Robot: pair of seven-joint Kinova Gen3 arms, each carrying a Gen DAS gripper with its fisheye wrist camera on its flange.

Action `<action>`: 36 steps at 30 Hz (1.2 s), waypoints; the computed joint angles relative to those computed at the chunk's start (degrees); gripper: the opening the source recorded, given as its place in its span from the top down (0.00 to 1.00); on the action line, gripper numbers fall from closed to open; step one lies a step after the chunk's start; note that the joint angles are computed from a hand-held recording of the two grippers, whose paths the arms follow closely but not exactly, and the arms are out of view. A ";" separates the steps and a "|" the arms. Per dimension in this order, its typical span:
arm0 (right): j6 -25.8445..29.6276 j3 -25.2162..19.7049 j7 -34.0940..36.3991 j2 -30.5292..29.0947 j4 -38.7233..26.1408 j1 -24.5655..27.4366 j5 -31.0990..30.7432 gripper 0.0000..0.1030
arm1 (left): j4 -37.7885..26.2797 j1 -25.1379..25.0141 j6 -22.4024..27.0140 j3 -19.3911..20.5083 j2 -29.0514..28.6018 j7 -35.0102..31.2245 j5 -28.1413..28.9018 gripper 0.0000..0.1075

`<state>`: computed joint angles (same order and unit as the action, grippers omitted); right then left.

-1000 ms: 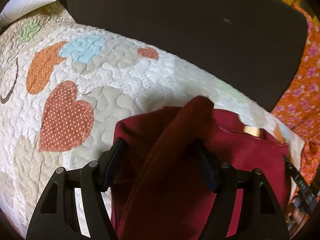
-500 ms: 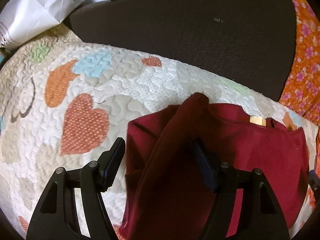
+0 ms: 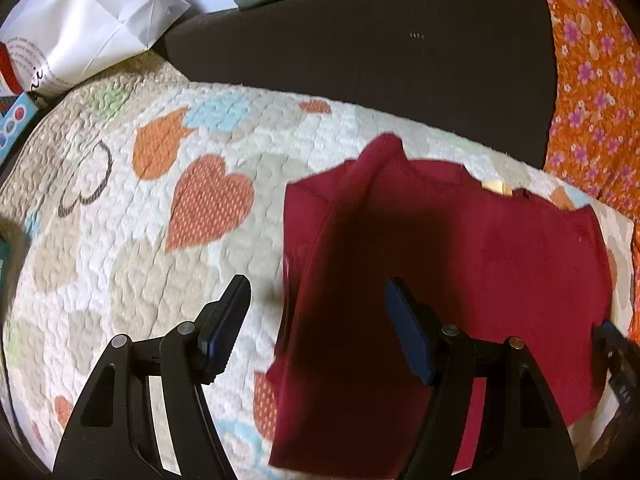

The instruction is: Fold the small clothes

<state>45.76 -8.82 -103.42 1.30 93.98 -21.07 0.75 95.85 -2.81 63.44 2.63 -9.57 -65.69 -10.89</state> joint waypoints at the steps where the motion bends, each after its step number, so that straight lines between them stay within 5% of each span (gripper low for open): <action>1: 0.78 -0.54 0.11 -0.16 -0.48 0.56 -0.22 0.68 | 0.27 0.09 0.26 0.09 -0.38 0.00 0.02 0.35; 5: 2.03 0.77 2.70 -2.44 -0.55 1.43 -5.00 0.68 | 1.22 0.38 1.05 0.49 -2.32 0.34 0.69 0.35; 15: 2.76 -0.84 -1.19 -5.45 1.45 1.26 -1.69 0.68 | 2.91 0.22 1.77 -0.07 -4.77 0.28 3.55 0.35; 19: -1.07 0.15 -1.96 -7.07 5.00 1.87 -3.27 0.68 | 4.58 -0.39 0.54 -1.47 -5.30 -1.18 5.65 0.35; 21: -1.63 0.59 -2.20 -7.03 5.39 2.52 -4.26 0.57 | 5.47 -1.09 -0.27 -2.11 -5.32 -1.29 6.26 0.35; 34: -0.08 2.64 2.77 -1.11 2.12 5.03 -11.84 0.51 | 6.80 -4.05 -2.84 -7.10 -3.61 -8.49 14.63 0.35; 36: -0.85 2.72 3.25 -0.63 2.26 5.38 -12.52 0.43 | 7.16 -4.33 -3.14 -9.54 -3.13 -11.46 18.21 0.35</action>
